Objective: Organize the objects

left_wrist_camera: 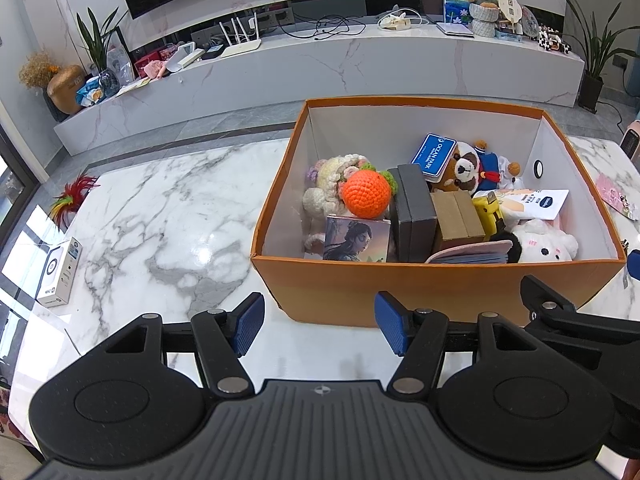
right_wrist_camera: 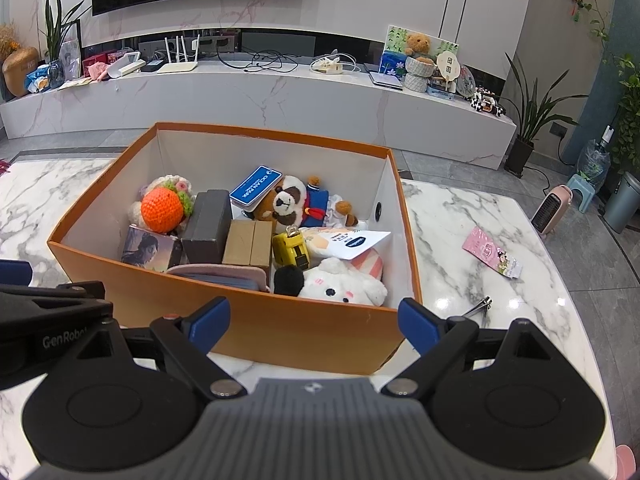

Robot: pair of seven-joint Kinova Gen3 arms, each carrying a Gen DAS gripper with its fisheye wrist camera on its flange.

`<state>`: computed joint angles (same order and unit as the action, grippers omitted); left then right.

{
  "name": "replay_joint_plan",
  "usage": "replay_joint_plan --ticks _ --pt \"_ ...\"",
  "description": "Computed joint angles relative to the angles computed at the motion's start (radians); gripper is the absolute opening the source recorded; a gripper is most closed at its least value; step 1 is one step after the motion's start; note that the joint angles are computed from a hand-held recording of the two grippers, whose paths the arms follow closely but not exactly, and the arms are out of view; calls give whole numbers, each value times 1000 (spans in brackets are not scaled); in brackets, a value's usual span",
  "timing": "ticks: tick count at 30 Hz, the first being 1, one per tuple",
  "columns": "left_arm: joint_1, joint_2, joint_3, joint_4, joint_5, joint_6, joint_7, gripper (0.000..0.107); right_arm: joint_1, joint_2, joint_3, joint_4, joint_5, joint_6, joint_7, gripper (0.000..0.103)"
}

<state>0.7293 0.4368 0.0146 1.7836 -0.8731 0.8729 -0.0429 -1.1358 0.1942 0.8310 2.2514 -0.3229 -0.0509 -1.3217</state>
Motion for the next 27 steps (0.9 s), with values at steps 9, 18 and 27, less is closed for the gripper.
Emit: replay_joint_plan --ticks 9,18,27 --pt "6 0 -2 5 -12 3 6 71 -1 -1 3 4 -4 -1 8 91" --pt "8 -3 3 3 -31 10 10 72 -14 -6 25 3 3 6 9 91" --pt "-10 -10 8 3 -10 -13 -5 67 -14 -11 30 1 34 13 -13 91"
